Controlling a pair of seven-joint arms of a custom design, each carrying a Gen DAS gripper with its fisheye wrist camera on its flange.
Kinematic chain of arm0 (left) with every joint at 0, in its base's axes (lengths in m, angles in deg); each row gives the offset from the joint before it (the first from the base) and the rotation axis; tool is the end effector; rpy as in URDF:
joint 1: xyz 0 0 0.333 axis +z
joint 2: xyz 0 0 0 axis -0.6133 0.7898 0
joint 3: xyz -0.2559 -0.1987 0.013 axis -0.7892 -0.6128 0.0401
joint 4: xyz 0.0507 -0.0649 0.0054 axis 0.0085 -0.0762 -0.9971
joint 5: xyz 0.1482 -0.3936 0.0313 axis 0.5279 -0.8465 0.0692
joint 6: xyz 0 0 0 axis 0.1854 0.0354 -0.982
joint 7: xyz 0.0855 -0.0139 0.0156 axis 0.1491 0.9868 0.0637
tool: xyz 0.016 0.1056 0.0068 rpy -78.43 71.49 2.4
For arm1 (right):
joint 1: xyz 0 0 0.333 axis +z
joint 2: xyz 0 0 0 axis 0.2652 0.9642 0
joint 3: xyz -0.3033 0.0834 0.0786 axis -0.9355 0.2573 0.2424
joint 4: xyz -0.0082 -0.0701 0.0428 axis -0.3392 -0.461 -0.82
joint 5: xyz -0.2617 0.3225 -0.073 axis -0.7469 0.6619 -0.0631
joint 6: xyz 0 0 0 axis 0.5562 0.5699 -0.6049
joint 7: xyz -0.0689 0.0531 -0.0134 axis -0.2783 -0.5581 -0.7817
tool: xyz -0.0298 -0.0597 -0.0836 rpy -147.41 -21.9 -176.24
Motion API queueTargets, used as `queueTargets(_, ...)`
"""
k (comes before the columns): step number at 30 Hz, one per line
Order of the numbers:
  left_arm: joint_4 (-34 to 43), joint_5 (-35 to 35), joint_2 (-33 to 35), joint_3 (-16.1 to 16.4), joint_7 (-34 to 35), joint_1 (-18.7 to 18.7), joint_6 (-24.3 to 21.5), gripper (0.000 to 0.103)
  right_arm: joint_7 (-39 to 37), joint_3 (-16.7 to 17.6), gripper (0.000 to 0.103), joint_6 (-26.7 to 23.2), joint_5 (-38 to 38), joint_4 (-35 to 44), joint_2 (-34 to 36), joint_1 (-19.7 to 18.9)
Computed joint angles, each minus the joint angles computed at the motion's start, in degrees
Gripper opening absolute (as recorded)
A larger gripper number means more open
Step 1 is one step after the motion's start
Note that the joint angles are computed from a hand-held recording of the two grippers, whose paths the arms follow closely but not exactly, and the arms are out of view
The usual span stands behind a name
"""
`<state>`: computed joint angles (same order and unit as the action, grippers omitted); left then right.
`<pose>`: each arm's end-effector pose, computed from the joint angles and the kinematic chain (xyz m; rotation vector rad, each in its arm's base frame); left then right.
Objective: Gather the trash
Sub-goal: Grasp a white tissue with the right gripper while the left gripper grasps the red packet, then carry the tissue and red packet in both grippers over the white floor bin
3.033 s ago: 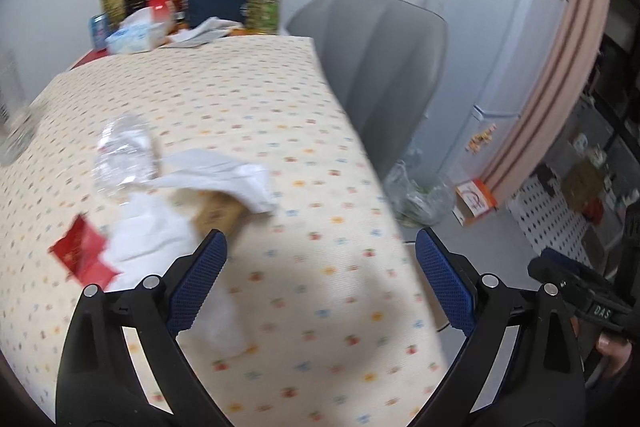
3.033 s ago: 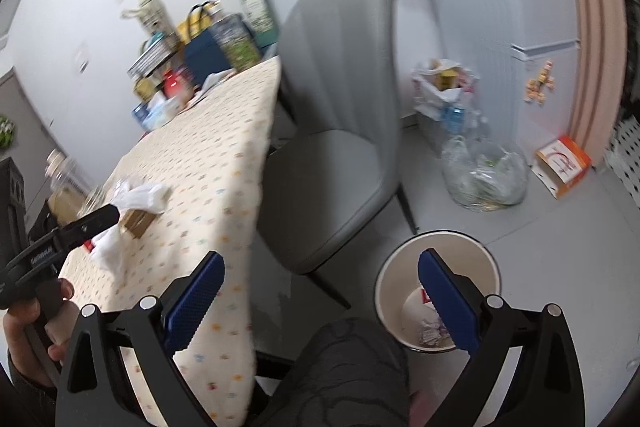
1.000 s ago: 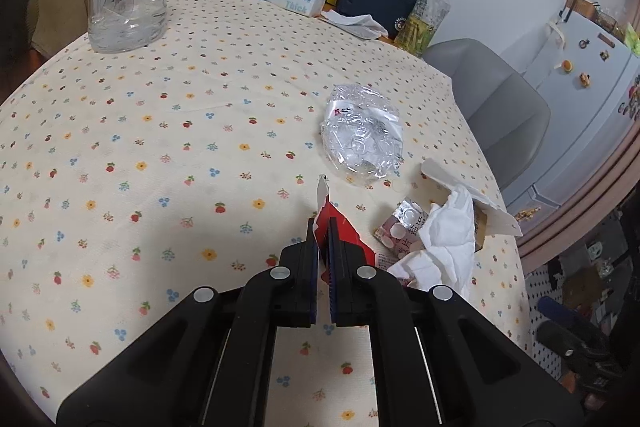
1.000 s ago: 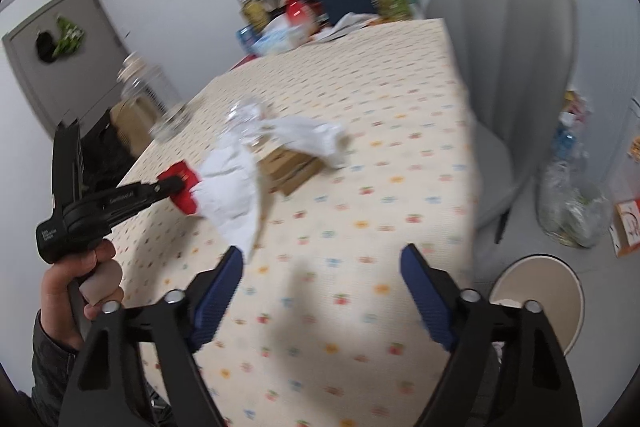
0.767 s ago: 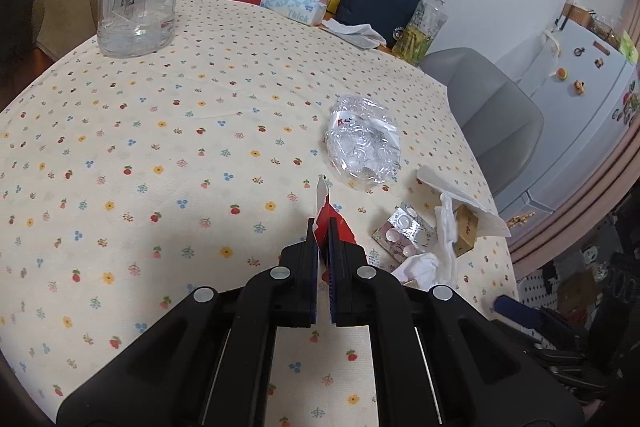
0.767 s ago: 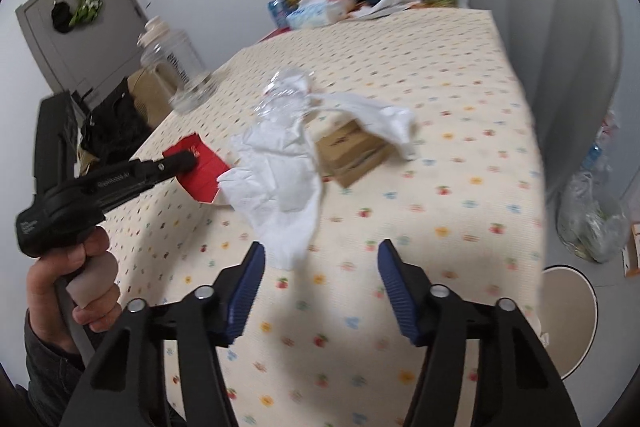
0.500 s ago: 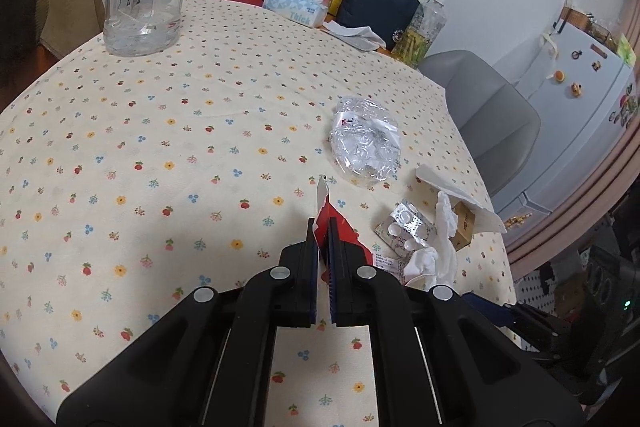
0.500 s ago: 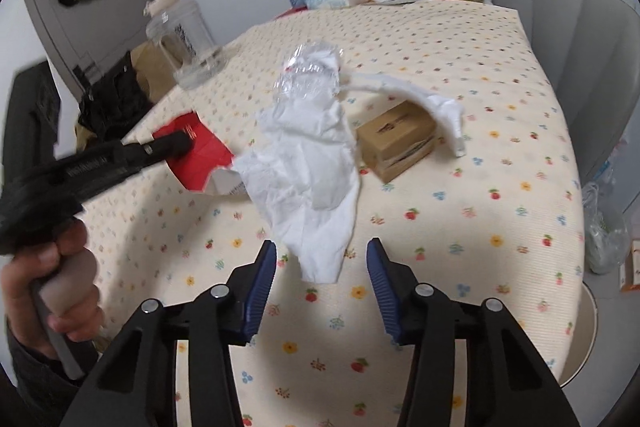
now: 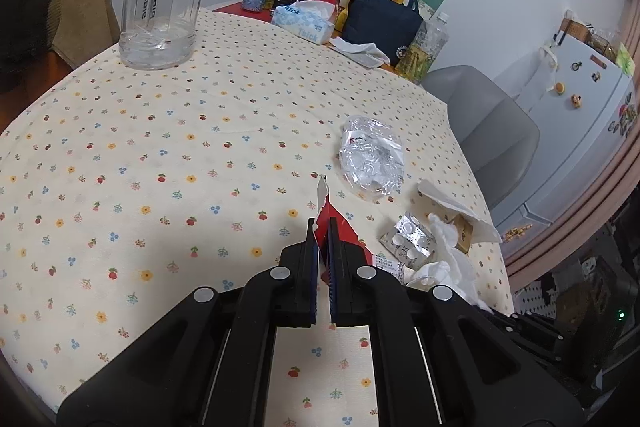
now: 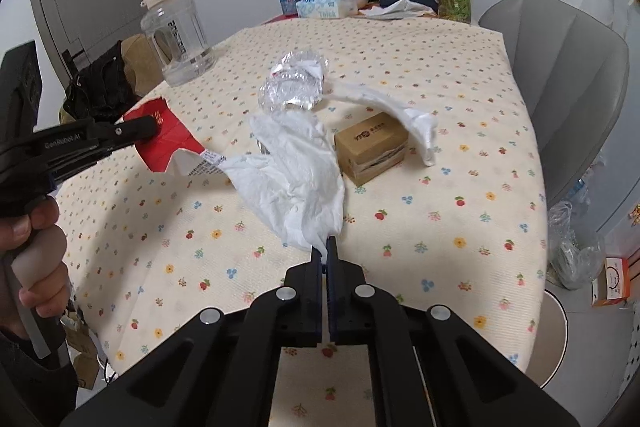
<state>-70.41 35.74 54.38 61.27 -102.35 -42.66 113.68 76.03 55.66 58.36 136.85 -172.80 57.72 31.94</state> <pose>0.3552 -0.2289 0.4298 -2.2434 1.0222 -0.9133 0.4705 0.1190 0.4355 -2.2463 0.9472 -0.0804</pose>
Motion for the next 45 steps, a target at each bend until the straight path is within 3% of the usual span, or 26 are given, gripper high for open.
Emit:
queueTargets(12,1.98,1.13,-1.22,-0.97,-0.11,-0.86,-2.34,0.005,-3.19,-3.55,0.003,-3.55,4.88,-0.31,-5.32,-1.63)
queueTargets(19,5.56,3.01,1.81,-1.61,0.25,-1.05,-2.42,0.005,-3.65,-5.25,0.002,-5.35,6.33,0.26,-5.92,-3.87)
queueTargets(31,17.87,9.46,15.83,-0.72,2.67,-4.29,-4.08,0.005,-3.28,-7.63,0.003,-5.08,8.84,3.59,-1.26,-9.47)
queueTargets(45,33.78,12.36,32.93,6.08,10.06,-13.51,-4.97,0.005,-3.03,-8.13,0.003,-4.21,11.01,8.06,6.61,-16.16)
